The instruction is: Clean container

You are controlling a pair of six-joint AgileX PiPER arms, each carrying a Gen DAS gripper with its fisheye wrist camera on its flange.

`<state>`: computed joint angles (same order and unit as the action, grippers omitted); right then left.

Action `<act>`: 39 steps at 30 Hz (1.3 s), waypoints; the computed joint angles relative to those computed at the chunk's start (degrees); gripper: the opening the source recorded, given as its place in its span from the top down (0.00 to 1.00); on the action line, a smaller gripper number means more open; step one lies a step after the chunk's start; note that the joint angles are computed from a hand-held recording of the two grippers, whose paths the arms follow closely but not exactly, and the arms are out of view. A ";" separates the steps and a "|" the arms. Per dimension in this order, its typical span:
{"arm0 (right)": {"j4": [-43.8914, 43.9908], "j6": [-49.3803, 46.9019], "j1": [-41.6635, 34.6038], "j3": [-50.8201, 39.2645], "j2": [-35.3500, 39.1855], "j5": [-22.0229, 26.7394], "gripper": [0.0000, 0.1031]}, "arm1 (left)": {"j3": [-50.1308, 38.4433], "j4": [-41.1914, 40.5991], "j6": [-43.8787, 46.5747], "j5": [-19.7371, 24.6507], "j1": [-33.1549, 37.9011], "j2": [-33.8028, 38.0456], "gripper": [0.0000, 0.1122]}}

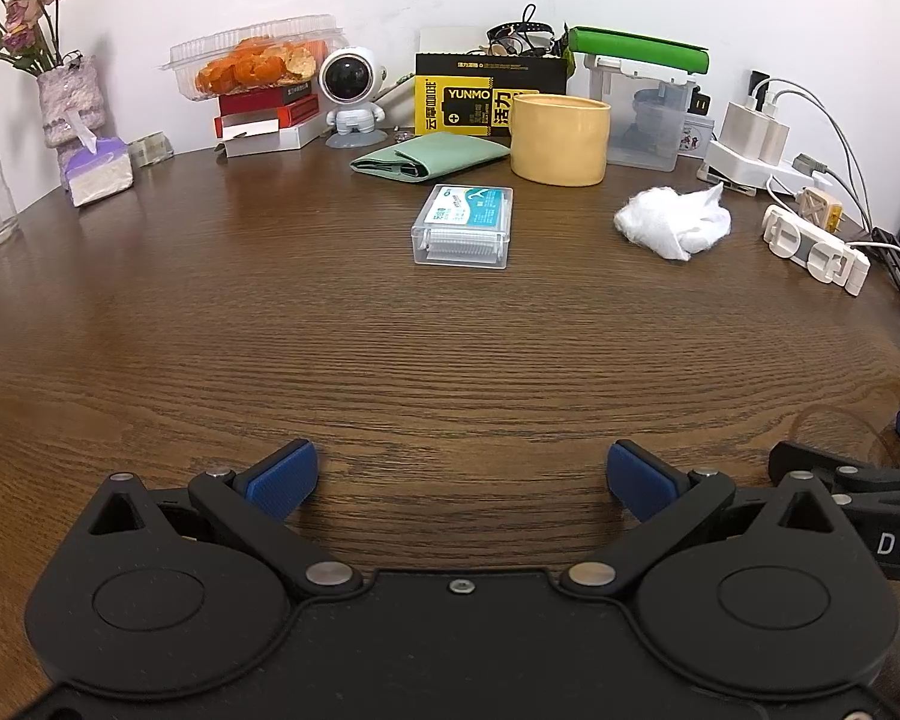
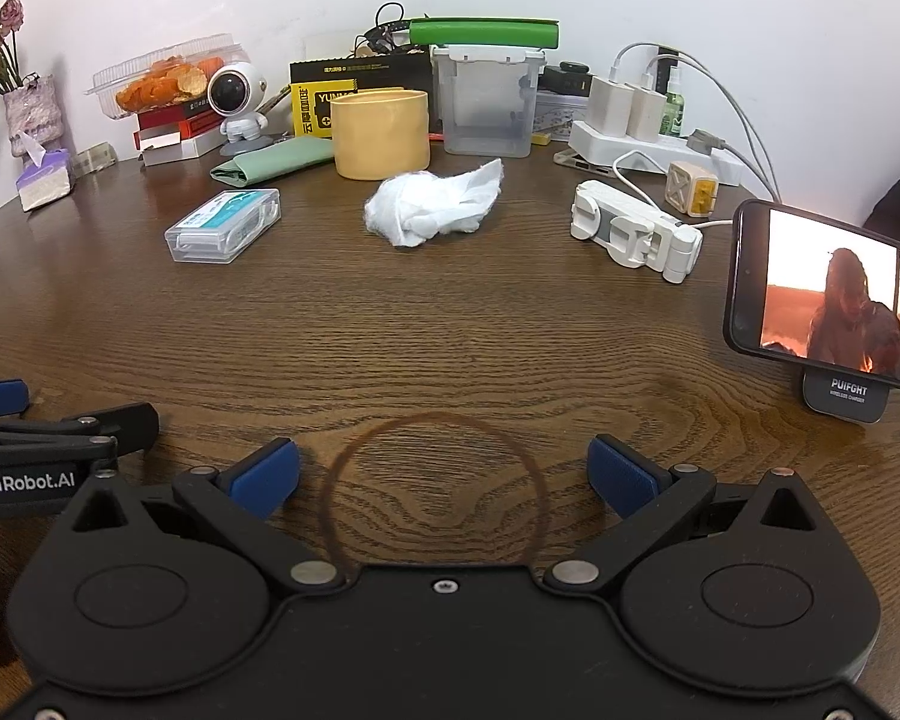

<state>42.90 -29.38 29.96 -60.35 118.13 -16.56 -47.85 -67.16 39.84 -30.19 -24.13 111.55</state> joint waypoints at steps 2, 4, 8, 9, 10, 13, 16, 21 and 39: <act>0.26 -0.25 0.04 -0.05 0.01 -0.01 0.00 | -0.09 -0.54 0.31 -0.15 -0.15 0.03 0.08; 0.49 -0.40 0.05 -0.01 -0.03 -0.04 0.00 | -0.11 -0.61 0.40 -0.16 -0.16 0.02 0.08; 1.40 -1.05 0.24 -0.03 -0.04 -0.18 0.00 | -0.21 -0.79 0.60 -0.15 -0.19 0.05 0.08; 1.40 -1.05 0.24 -0.03 -0.04 -0.18 0.00 | -0.21 -0.87 0.68 -0.16 -0.20 0.04 0.08; 1.40 -1.05 0.24 -0.03 -0.04 -0.18 0.00 | -0.15 -0.89 0.66 -0.18 -0.23 0.00 0.08; 1.32 -1.00 0.21 -0.08 -0.03 -0.13 0.00 | -0.02 -0.90 0.56 -0.30 -0.34 -0.06 0.08; 1.58 -1.17 0.32 0.00 -0.05 -0.27 0.00 | 0.05 -0.90 0.52 -0.33 -0.38 -0.10 0.08; 1.59 -1.22 0.28 -0.04 -0.05 -0.21 0.00 | -0.03 -0.99 0.61 -0.31 -0.37 -0.07 0.08; 1.27 -1.00 0.18 -0.07 -0.02 -0.14 0.00 | -0.02 -1.00 0.61 -0.24 -0.39 -0.15 0.08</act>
